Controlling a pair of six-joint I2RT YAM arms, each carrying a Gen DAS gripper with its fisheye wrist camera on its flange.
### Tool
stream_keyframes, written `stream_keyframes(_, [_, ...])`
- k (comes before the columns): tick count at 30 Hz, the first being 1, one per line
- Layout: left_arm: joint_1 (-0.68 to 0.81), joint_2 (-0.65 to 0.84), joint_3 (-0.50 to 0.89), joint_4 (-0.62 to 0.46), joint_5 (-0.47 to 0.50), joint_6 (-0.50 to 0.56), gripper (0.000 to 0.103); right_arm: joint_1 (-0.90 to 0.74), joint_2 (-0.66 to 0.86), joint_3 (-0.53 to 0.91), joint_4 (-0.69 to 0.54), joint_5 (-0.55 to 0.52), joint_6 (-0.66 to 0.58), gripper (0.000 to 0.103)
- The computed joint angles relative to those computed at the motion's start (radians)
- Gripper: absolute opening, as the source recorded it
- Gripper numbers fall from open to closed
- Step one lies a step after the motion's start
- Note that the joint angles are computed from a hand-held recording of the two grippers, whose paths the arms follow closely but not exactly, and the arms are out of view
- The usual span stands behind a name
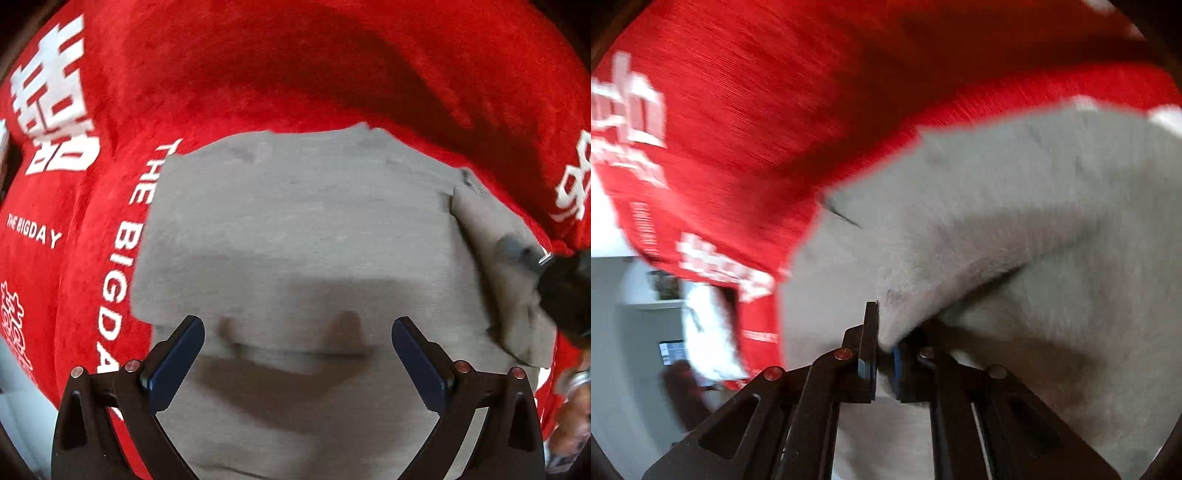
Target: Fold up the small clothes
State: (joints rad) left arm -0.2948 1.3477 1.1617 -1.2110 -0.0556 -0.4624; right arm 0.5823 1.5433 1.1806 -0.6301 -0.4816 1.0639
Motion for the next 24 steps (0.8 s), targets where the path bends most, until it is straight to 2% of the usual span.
stream_keyframes(3, [0.081, -0.029, -0.039, 0.014, 0.029, 0.054, 0.102, -0.011, -0.076, -0.072, 0.050, 0.033, 0.090, 0.029])
stream_keyframes(6, [0.169, -0.039, -0.050, 0.029, 0.069, 0.118, 0.102, -0.035, -0.124, -0.087, 0.044, 0.116, 0.148, 0.030])
stream_keyframes(8, [0.227, -0.033, -0.047, 0.042, 0.114, 0.154, 0.102, -0.050, -0.093, -0.056, 0.040, 0.148, 0.173, 0.021])
stream_keyframes(9, [0.254, -0.031, -0.042, 0.045, 0.138, 0.170, 0.102, -0.047, -0.064, -0.024, 0.030, 0.157, 0.160, 0.009])
stream_keyframes(10, [0.281, -0.029, -0.036, 0.047, 0.163, 0.182, 0.102, -0.038, -0.047, -0.001, 0.026, 0.162, 0.142, 0.009])
stream_keyframes(14, [0.383, -0.036, -0.024, 0.052, 0.277, 0.236, 0.102, 0.044, 0.079, 0.200, -0.036, 0.139, -0.059, 0.009])
stream_keyframes(19, [0.452, -0.020, -0.025, 0.062, 0.337, 0.261, 0.102, 0.219, 0.303, 0.510, -0.267, 0.165, -0.329, 0.009])
stream_keyframes(22, [0.462, -0.015, -0.037, 0.063, 0.354, 0.252, 0.102, 0.293, 0.378, 0.595, -0.380, 0.189, -0.424, 0.010])
stream_keyframes(24, [0.460, -0.013, -0.053, 0.069, 0.360, 0.255, 0.102, 0.309, 0.379, 0.594, -0.404, 0.191, -0.432, 0.013])
